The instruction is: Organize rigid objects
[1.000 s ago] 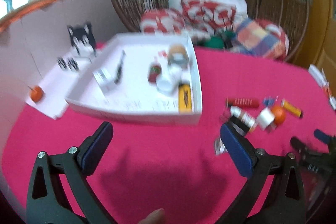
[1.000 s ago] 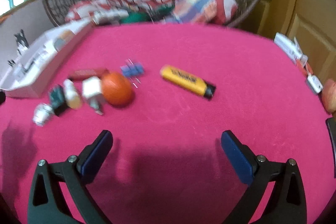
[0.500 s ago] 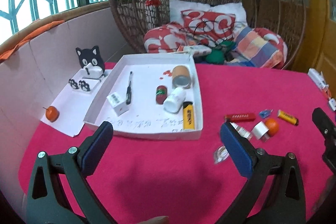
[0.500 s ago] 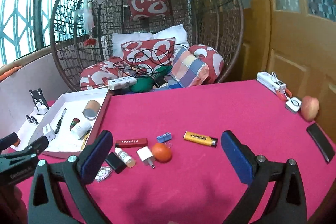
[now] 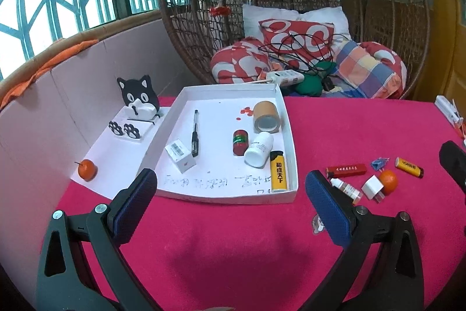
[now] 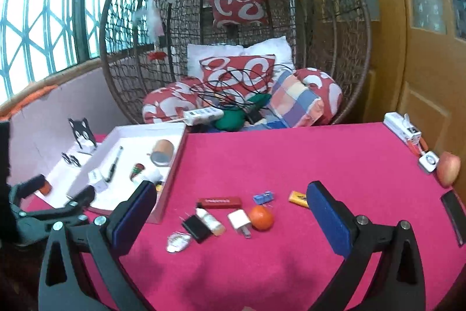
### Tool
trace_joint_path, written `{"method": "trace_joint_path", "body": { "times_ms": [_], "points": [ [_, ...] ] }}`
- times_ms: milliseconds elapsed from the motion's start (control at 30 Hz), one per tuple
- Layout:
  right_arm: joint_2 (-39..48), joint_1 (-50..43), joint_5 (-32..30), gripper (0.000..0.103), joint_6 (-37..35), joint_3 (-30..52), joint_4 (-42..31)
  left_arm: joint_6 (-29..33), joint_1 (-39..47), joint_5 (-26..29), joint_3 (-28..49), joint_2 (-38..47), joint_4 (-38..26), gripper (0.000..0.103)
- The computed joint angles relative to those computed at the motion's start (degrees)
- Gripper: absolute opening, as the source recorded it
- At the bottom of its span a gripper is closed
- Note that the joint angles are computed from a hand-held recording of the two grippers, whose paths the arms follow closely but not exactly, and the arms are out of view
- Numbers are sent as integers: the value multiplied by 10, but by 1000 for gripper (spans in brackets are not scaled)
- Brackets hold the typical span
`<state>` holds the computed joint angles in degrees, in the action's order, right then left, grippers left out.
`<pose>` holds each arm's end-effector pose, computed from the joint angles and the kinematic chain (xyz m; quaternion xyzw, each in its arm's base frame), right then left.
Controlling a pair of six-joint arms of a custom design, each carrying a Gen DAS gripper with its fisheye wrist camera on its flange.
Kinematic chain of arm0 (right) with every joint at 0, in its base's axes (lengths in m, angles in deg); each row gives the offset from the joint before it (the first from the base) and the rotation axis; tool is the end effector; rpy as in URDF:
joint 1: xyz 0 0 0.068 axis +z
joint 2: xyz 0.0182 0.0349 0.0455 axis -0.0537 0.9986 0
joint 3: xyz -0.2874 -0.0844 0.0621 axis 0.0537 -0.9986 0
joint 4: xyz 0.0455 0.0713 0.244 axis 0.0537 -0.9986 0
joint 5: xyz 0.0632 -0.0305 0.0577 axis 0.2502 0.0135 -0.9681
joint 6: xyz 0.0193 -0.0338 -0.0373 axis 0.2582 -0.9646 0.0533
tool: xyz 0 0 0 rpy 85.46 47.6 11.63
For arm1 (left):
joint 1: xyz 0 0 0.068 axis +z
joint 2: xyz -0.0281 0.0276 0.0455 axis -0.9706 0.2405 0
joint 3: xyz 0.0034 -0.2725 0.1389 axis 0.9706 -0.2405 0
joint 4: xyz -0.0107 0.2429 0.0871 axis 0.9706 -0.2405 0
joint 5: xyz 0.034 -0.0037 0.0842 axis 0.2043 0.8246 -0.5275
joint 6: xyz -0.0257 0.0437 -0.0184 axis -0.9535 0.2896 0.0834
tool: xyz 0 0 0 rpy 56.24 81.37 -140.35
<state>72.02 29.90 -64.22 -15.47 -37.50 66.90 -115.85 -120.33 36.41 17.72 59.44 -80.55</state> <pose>0.2549 0.1554 0.2308 -0.0909 0.8490 0.1052 0.5098 0.2193 -0.1766 0.2330 -0.1404 0.8840 0.1172 0.4302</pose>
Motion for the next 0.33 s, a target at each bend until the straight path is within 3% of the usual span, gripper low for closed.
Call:
{"method": "trace_joint_path", "body": {
  "times_ms": [167, 333],
  "points": [
    [12, 38, 60, 103, -11, -19, 35, -1, 15, 31, -7, -1, 8, 103],
    [18, 39, 56, 103, -3, -11, 21, -16, 17, 31, -17, -7, 10, 103]
  ]
}}
